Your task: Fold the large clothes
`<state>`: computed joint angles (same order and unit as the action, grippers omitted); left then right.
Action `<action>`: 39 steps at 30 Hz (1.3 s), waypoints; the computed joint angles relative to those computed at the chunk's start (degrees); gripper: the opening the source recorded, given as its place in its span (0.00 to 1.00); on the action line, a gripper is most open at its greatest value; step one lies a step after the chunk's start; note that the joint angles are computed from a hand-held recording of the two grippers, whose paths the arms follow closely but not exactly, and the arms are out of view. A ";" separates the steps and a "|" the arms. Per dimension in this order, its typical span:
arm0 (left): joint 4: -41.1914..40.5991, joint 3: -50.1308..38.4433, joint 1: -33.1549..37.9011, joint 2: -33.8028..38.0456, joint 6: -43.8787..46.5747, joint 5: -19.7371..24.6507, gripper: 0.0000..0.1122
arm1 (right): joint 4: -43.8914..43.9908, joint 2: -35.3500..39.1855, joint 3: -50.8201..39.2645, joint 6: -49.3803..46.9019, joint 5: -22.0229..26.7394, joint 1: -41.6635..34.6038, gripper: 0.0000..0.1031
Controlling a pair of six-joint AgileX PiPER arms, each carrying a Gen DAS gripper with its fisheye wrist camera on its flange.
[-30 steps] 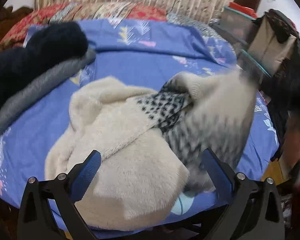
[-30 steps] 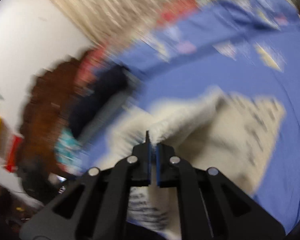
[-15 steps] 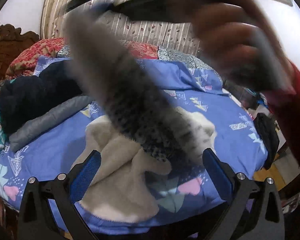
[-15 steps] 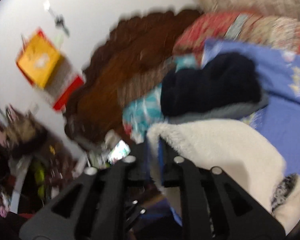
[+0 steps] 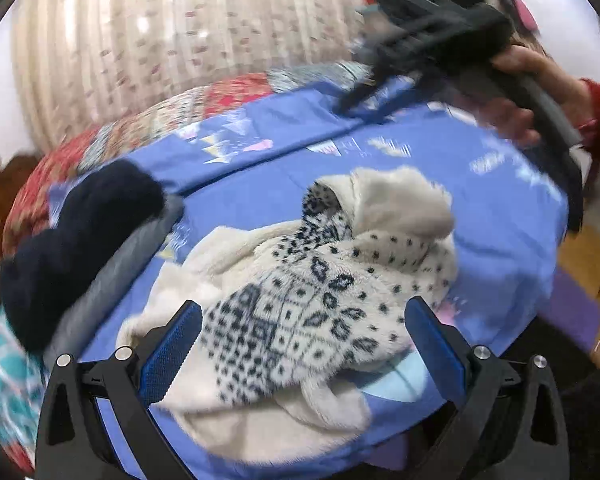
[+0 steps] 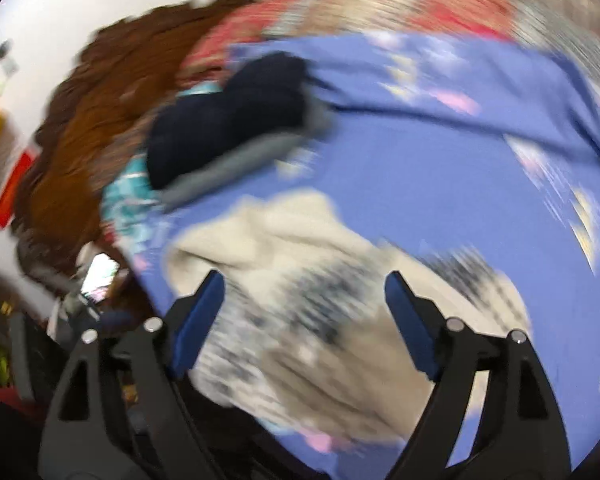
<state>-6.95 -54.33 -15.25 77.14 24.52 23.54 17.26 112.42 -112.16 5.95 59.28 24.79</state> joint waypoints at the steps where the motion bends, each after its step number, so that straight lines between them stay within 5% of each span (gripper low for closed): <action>1: 0.44 -1.80 -0.42 3.19 1.62 -0.62 1.01 | 0.82 -1.66 5.73 1.86 -1.57 -2.25 0.78; 5: -9.19 -9.97 1.28 12.64 13.53 2.86 1.01 | 13.08 -5.44 25.39 -3.41 -10.89 -8.49 0.78; 7: -12.20 -16.42 2.06 18.60 16.96 8.75 1.01 | 23.64 -1.86 26.04 -9.90 -8.71 -10.21 0.72; 9: -11.13 -18.60 2.04 22.30 17.03 11.29 1.01 | 29.29 1.77 22.33 -12.60 -5.96 -9.77 0.18; 10: -9.55 -19.65 1.56 24.16 15.77 12.10 1.00 | 29.40 3.90 17.93 -12.24 -5.34 -9.03 0.08; 13: -4.27 -17.12 -0.09 23.92 8.95 9.54 0.83 | 24.41 7.55 3.07 -6.18 -6.67 -7.73 0.08; 16: -2.95 -13.39 -0.58 20.17 5.90 7.14 0.76 | 13.75 9.83 -10.66 5.01 -11.85 -8.20 0.08; 17: -2.87 -11.44 -0.62 17.96 5.33 6.00 0.75 | 8.02 10.12 -13.31 8.86 -13.35 -8.43 0.15; 18: -2.95 -10.39 -0.59 16.34 4.75 5.69 0.75 | 2.29 11.01 -16.38 11.83 -12.70 -9.00 0.46; 20: -5.36 -9.00 0.02 13.61 5.64 5.49 0.72 | -7.15 10.18 -16.11 16.52 -12.39 -9.86 0.90; 24: -13.13 -5.17 0.95 9.03 12.84 4.05 0.57 | -4.99 1.52 4.64 11.25 -17.04 -12.39 0.90; 28: -9.09 -4.54 -0.17 10.13 10.55 3.18 0.57 | 1.40 -2.47 21.60 3.90 -20.53 -15.87 0.90; 33: -6.82 -6.08 1.56 10.52 7.96 8.09 0.58 | 21.03 -0.72 32.11 -8.84 -22.00 -19.77 0.89; 34: -5.74 -5.01 1.33 9.50 7.73 7.49 0.59 | 23.80 0.01 31.84 -11.09 -21.35 -19.95 0.87; 35: -3.94 -3.32 0.94 7.90 7.41 6.67 0.60 | 26.62 0.99 30.95 -13.66 -19.94 -20.09 0.74; 37: 0.19 0.05 0.06 4.88 5.03 5.27 0.62 | 28.76 2.70 28.88 -15.46 -17.33 -19.45 0.40; 38: 2.31 1.04 -0.28 4.03 3.88 4.83 0.62 | 31.95 3.28 28.07 -17.02 -14.42 -19.56 0.10; 39: 6.39 2.88 -1.19 2.73 1.50 3.71 0.63 | 35.80 1.99 29.30 -19.51 -13.62 -19.42 0.11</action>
